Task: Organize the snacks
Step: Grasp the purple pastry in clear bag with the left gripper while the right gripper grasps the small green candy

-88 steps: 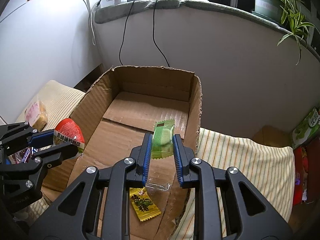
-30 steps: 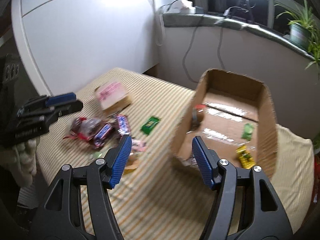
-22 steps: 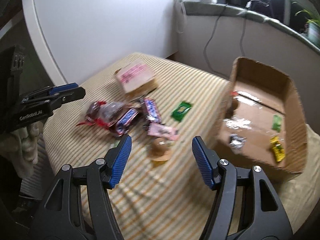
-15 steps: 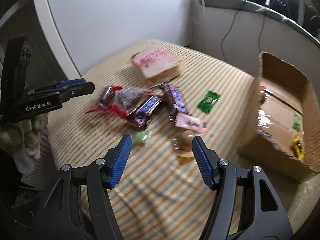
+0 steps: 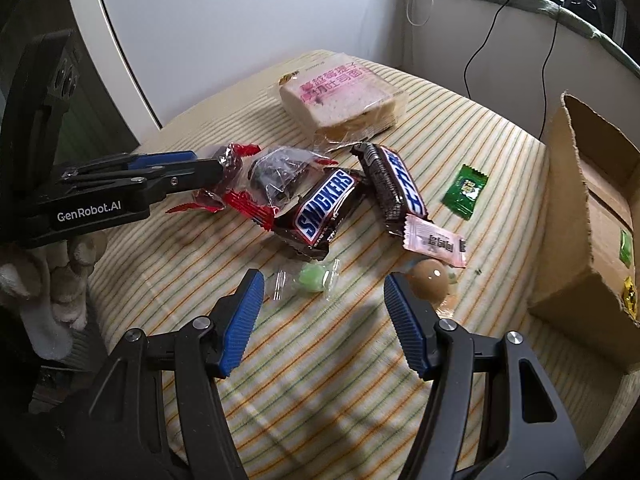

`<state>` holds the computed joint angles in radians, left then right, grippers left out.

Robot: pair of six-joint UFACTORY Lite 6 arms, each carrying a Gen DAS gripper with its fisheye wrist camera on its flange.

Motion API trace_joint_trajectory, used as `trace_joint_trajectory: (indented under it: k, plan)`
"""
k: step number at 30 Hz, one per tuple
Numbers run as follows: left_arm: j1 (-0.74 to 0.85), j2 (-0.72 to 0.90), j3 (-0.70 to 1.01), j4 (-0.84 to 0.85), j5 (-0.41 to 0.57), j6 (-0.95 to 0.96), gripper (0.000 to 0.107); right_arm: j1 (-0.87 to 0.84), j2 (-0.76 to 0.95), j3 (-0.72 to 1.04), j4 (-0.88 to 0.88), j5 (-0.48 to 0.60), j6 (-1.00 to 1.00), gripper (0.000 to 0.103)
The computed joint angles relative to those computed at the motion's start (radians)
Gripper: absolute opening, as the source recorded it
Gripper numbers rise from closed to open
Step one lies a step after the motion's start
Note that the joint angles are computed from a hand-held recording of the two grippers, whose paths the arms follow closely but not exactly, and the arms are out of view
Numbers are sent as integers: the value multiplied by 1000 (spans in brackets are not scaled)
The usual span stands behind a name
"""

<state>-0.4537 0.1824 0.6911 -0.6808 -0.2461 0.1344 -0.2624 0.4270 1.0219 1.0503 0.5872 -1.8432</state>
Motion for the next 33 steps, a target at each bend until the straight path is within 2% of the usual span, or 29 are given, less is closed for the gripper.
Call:
trace_joint_trajectory:
  k: [12,14,18,33]
  plan:
    - [32,44,20,121,4,-119,41,52,6,-24,30,-80,-32,33]
    - [32,46,19,150,1,-149,36,47,9,-17,20,-77,-23,28]
    - [20,52,22,118,-6,-116,31,44,10,-14,15,-77,-20,28]
    - [-2,-35,-19,-66,-29,47,31,-18,-32,-15,-6,-21,-11,27]
